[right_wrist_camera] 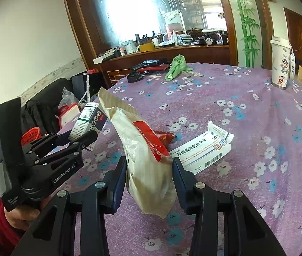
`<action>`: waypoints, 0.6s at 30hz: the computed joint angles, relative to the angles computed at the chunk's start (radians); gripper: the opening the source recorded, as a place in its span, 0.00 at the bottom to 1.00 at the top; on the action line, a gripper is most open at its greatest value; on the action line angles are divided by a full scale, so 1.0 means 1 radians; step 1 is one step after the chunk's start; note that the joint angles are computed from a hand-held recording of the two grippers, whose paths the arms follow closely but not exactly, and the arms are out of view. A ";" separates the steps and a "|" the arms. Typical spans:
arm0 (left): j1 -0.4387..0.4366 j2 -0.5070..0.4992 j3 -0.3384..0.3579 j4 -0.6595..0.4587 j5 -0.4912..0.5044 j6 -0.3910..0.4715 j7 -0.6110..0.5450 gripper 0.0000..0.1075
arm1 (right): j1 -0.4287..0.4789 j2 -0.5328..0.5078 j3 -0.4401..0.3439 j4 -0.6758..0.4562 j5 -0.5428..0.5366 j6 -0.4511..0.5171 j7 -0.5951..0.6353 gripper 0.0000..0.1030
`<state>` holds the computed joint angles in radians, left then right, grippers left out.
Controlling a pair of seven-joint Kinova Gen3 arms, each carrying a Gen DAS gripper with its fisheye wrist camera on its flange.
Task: Collect trash
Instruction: 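Lift the medicine box with the left tool while the right tool holds the paper bag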
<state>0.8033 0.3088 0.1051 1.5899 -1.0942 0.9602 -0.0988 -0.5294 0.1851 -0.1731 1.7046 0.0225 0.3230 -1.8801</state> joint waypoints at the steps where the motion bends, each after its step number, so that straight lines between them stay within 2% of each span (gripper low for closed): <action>1: 0.004 0.001 0.000 0.000 -0.006 0.004 0.002 0.31 | 0.001 0.000 -0.001 -0.001 -0.002 0.002 0.001 0.44; 13: 0.015 0.008 0.001 -0.005 -0.018 0.022 0.006 0.31 | -0.007 -0.002 0.013 0.001 0.019 0.000 -0.031 0.44; 18: 0.018 0.008 0.001 -0.004 -0.024 0.024 0.011 0.31 | -0.033 -0.008 0.034 0.007 0.065 -0.004 -0.082 0.44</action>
<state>0.8209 0.3168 0.1059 1.5855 -1.1185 0.9846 -0.0877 -0.5627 0.1772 -0.1393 1.7113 0.0870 0.3195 -1.9620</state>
